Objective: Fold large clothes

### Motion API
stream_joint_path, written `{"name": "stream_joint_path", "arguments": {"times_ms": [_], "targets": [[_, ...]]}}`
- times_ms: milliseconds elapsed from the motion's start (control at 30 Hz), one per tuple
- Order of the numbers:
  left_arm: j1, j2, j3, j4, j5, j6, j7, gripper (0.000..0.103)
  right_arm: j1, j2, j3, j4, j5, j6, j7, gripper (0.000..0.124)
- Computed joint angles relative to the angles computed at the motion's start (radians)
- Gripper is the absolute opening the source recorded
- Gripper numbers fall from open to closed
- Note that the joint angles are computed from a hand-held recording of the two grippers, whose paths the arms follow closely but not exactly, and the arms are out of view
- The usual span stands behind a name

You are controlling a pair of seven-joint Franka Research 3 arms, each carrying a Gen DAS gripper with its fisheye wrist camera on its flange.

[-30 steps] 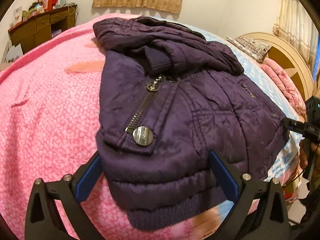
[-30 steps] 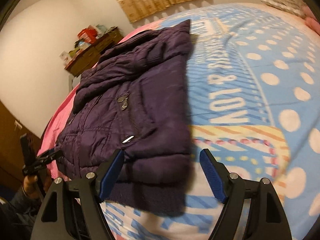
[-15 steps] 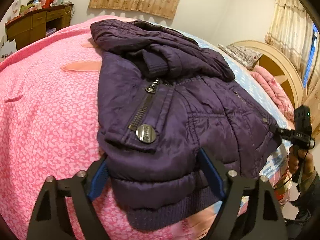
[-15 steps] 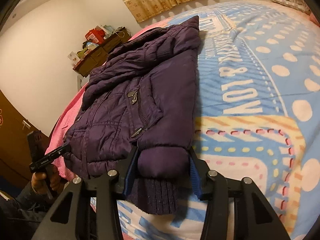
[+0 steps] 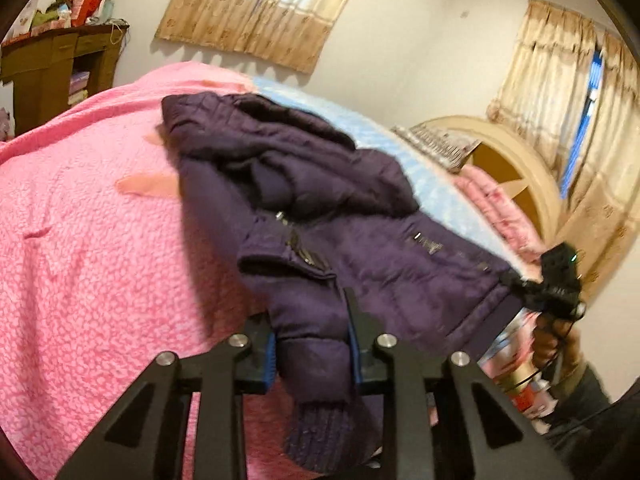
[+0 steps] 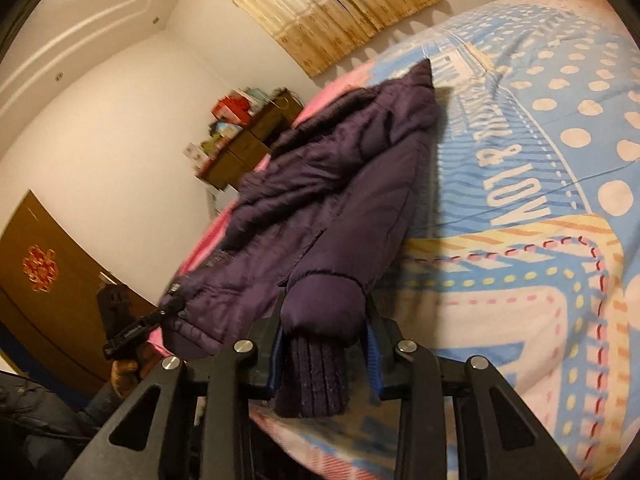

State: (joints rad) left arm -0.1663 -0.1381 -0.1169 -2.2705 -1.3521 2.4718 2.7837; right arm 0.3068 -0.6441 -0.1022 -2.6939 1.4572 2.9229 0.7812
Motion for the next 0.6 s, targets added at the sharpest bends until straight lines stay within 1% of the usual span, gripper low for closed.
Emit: {"name": "stream_joint_path", "arguments": {"times_ms": [67,133,233,300,367,467,533,600], "targets": [[0.01,0.007,0.017,0.018,-0.015,-0.07,-0.039,0.026,0.012,-0.022,-0.017,0.01,0.079,-0.004,-0.053,0.028],[0.026,0.016,0.029,0.036,-0.038,-0.132,-0.074,0.026,-0.002,-0.025,-0.021,0.031,0.136,-0.032,-0.089,0.025],[0.053,0.037,0.036,0.071,-0.058,-0.189,-0.095,0.025,-0.037,-0.009,0.0,0.069,0.136,-0.061,-0.079,0.023],[0.063,0.043,0.028,0.085,-0.065,-0.187,-0.082,0.024,-0.053,0.009,0.015,0.098,0.125,-0.056,-0.071,0.022],[0.07,0.052,0.024,0.106,-0.062,-0.197,-0.084,0.024,-0.059,0.034,0.007,0.141,0.118,-0.079,-0.07,0.022],[0.078,0.077,0.016,0.151,-0.062,-0.21,-0.082,0.024,-0.07,0.065,0.004,0.193,0.09,-0.088,-0.051,0.021],[0.089,0.115,0.016,0.206,-0.061,-0.249,-0.121,0.024,-0.073,0.101,-0.009,0.245,0.081,-0.102,-0.047,0.021],[0.101,0.147,0.008,0.252,-0.064,-0.266,-0.157,0.024,-0.077,0.135,-0.014,0.293,0.073,-0.103,-0.041,0.021]]}}
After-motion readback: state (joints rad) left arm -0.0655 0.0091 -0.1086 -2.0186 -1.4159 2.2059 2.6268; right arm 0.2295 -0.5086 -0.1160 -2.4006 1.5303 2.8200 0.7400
